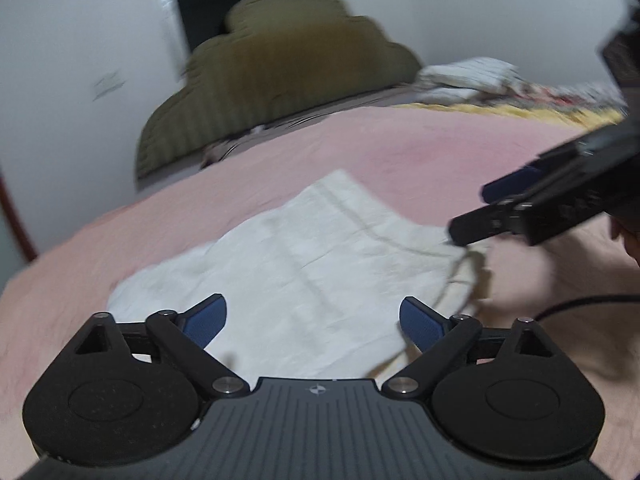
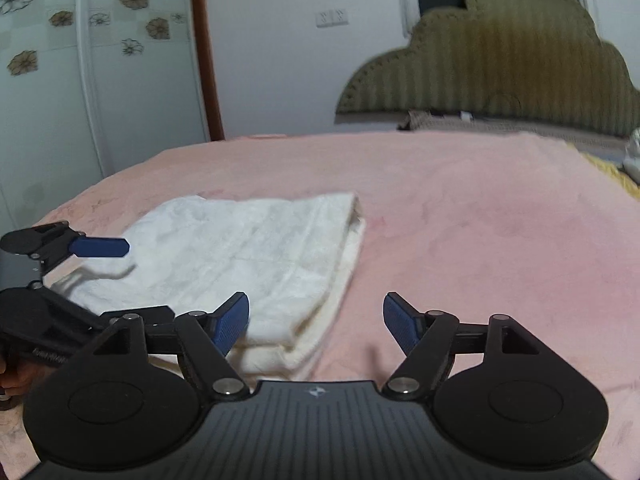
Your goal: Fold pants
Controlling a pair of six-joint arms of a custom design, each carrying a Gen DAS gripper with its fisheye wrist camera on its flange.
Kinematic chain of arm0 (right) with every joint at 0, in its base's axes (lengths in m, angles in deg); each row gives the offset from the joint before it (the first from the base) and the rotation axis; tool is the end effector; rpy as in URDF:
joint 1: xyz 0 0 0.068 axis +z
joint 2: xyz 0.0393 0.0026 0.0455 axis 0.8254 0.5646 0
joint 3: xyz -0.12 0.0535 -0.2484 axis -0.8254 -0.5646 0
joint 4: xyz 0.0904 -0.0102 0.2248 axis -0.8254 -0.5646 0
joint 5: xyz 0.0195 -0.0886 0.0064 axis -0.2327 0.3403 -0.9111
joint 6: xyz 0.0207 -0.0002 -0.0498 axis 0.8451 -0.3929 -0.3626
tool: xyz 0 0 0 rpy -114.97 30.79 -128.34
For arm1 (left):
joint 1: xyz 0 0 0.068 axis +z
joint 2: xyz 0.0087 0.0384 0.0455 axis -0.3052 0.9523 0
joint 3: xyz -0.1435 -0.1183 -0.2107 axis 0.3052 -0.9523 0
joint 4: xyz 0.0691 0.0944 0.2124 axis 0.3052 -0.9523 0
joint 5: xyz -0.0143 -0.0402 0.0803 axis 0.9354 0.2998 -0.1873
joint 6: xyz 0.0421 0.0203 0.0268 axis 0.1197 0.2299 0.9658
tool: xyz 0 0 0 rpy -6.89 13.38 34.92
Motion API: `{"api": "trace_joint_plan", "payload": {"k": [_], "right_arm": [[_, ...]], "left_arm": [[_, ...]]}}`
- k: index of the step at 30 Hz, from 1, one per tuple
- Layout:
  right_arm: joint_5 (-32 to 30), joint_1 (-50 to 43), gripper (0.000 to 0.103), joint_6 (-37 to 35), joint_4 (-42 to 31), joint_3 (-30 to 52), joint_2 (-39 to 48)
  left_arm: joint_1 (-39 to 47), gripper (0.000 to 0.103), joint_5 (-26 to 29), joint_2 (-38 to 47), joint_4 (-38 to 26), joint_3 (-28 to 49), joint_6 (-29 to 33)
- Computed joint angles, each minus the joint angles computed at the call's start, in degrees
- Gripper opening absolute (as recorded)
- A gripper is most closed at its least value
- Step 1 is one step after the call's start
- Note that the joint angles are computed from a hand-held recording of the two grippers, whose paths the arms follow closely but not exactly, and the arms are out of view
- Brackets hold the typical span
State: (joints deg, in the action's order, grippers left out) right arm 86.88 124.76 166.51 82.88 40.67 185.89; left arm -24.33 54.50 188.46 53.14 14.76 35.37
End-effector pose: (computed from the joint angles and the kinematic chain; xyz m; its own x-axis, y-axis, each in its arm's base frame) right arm 0.1144 0.2150 0.0380 -0.4193 0.3549 -0.8356 0.4153 0.8934 0.1710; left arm 0.2216 -0.0504 0.0092 0.0739 0.5647 -0.8219 0.8863 0.3406 0.3137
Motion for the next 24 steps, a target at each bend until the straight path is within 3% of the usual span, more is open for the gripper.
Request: {"api": "trace_joint_plan", "payload": {"k": [3, 5, 7, 12, 15, 17, 19, 21, 24], "right_arm": [[-0.43, 1.68, 0.074, 4.60, 3.18, -3.48, -0.64], [-1.00, 2.45, 0.074, 6.44, 1.56, -4.12, -1.34], [-1.75, 2.57, 0.074, 7.17, -2.01, -3.07, -1.38], [-1.56, 2.32, 0.074, 5.14, -0.30, -3.00, -1.12], [-1.93, 1.90, 0.074, 2.92, 2.00, -2.98, -0.55], [-2.09, 1.81, 0.074, 2.76, 1.25, -2.16, -0.26], [-2.39, 1.64, 0.074, 1.98, 0.14, -1.31, -0.15], [-3.34, 1.35, 0.076, -0.03, -0.85, -0.55, -0.15], [-5.14, 0.78, 0.088, -2.55, -3.20, 1.10, 0.66]], "left_arm": [[-3.44, 0.088, 0.04, 2.88, 6.08, -1.66, 3.83], [-6.27, 0.075, -1.53, 1.74, 2.38, -0.71, 4.48], [-8.56, 0.070, -3.16, 1.22, -0.07, 0.06, 4.12], [-10.55, 0.056, -4.28, 3.05, 2.52, 0.08, 5.27], [-10.93, 0.043, -3.20, 1.54, -2.46, 1.51, 6.27], [-11.12, 0.022, -1.93, 0.81, -6.33, 2.79, 7.36], [-10.90, 0.012, -0.79, 0.15, -8.90, 3.14, 6.37], [-10.12, 0.007, 0.38, -0.17, -10.39, 3.29, 5.22], [-8.39, 0.006, 1.75, -3.09, -17.32, 3.61, 7.20]]}}
